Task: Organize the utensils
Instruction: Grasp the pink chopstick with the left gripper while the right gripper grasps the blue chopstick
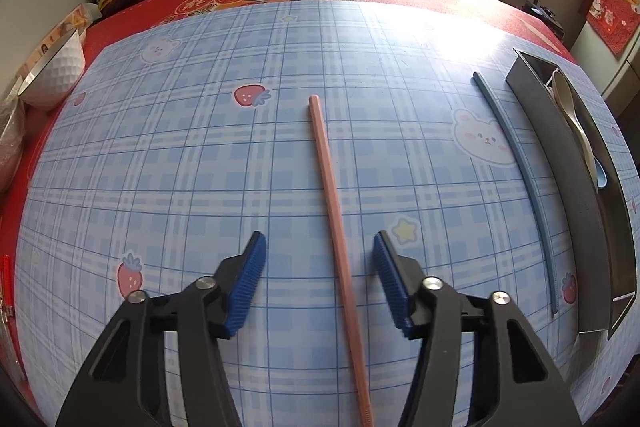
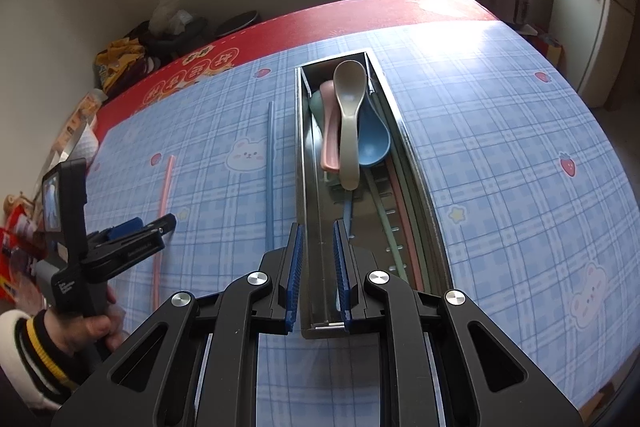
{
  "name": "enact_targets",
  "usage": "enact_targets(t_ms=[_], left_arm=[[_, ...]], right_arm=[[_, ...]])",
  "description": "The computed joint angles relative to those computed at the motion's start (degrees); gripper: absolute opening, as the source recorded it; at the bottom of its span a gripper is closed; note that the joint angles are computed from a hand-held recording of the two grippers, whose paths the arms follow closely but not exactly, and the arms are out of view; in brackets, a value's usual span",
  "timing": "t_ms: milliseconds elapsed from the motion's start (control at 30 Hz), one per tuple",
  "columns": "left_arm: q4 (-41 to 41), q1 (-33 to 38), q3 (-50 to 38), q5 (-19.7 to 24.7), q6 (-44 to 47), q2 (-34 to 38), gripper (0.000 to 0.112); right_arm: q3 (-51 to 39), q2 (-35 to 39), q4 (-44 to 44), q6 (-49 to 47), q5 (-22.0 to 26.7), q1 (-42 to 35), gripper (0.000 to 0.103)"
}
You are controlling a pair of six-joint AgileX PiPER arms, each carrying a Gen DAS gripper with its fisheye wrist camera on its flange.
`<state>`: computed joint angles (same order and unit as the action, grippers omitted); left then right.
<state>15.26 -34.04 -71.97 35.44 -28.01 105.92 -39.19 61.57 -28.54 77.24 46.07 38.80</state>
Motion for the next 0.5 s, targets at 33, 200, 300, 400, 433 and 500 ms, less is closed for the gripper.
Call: enact_targets(t_ms=[33, 200, 300, 400, 433, 500], left_arm=[[-0.3, 0.1, 0.2, 0.0, 0.4, -0.3, 0.027], [-3.3, 0.9, 2.0, -0.4, 2.8, -2.1, 0.006], [-4.9, 2.0, 3.8, -1.1, 3.5, -4.1, 0.006], [-6.9, 3.5, 5.5, -1.8, 5.1, -6.7, 0.006], [-8.2, 4.2, 6.2, -2.2, 6.2, -7.8, 0.006], [-10.0, 5.2, 8.0, -3.2, 8.2, -10.2, 0.006]], right_arm=[[-0.1, 0.1, 0.1, -0.2, -0.1, 0.1, 0.016], [-0.9, 1.4, 0.8, -1.7, -1.3, 0.1, 0.016], [-1.5, 2.8, 1.8, -4.0, -3.2, -0.6, 0.016], [-2.9, 5.6, 2.9, -7.0, -5.4, -1.5, 0.016], [-3.5, 6.9, 3.5, -8.4, -6.2, -1.9, 0.016], [-5.1, 9.7, 4.9, -11.2, -7.8, -3.1, 0.016]])
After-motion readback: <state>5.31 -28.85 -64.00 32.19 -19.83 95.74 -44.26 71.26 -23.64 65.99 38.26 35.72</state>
